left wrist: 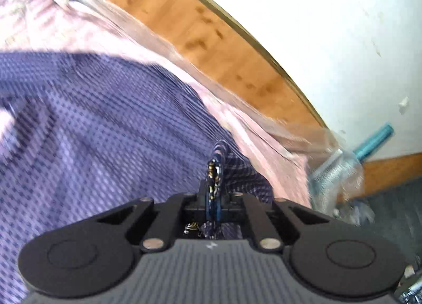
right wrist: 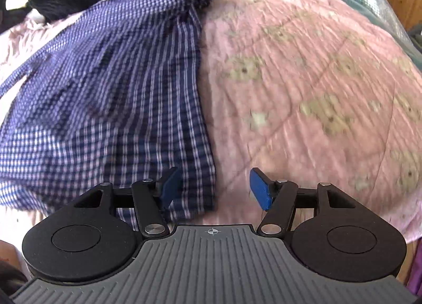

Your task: Fold clothes

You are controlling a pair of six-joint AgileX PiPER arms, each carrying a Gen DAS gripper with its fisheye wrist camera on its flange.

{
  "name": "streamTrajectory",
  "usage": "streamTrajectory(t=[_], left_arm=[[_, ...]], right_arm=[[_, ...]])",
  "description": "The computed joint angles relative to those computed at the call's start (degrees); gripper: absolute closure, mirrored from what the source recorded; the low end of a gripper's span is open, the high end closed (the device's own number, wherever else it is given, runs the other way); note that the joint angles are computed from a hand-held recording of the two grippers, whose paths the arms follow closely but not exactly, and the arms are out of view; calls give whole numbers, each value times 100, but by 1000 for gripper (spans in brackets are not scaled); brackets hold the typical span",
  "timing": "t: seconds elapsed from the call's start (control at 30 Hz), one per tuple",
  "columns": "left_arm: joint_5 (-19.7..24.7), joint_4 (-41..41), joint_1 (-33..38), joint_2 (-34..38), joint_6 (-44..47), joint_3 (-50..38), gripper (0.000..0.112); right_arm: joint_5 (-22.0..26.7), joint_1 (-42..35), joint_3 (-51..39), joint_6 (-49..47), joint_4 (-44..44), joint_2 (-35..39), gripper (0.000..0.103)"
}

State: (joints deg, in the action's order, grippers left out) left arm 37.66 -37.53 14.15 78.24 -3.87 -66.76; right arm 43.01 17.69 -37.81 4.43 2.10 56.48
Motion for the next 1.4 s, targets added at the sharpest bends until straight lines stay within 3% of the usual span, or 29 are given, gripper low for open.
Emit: streamTrajectory(t=[0.07, 0.13, 0.2, 0.23, 0.4, 0.57, 0.6, 0.7, 0.87, 0.93, 1.0, 1.13, 1.27, 1.37, 1.4], left_arm=[[337, 144, 171, 418, 138, -648, 107], [567, 453, 189, 818, 121, -1332, 107], [619, 275, 232, 909, 350, -1700, 107], [644, 135, 256, 895, 485, -1846, 107], [1083, 510, 104, 1185, 399, -3042, 107], [1587, 1744, 311, 1136, -402, -3346, 107], [1681, 2057, 331, 1148, -572, -3371, 107], [1915, 2529, 470, 1164, -738, -3311, 107], [2287, 2588, 613, 1331, -478, -3389, 107], [2404, 2536, 569, 1393, -222, -3419, 107], [2338, 2576, 484, 1289, -79, -3288, 107], [2123, 2329, 416, 983, 290, -2998, 107], [1984, 2337, 77, 733, 586, -2919, 107], [1901, 2261, -263, 413, 870, -2748, 107], [1861, 2310, -402, 279, 891, -2648, 107]], right_arm=[[-129, 253, 211, 363, -294, -186, 43], [-213, 588, 369, 826, -708, -374, 61], [-116, 1091, 367, 1547, -1368, -432, 95], [-58, 1350, 373, 1912, -1698, -477, 102], [572, 2901, 341, 3832, -3323, -790, 103], [1936, 5389, 141, 5483, -4880, -633, 103], [2084, 5736, 113, 5504, -4995, -487, 103], [1842, 5990, 32, 5047, -4754, -55, 103], [1308, 5788, -16, 4506, -4234, 442, 103], [1158, 5491, -99, 4079, -3876, 366, 95], [854, 4785, -312, 2956, -2976, -37, 84], [333, 2863, -998, 664, -750, -489, 81], [-307, 1580, -1306, -843, 518, 628, 84], [-102, 1209, -1464, -1651, 1053, 1673, 95], [42, 1073, -1586, -2003, 1245, 1865, 94]])
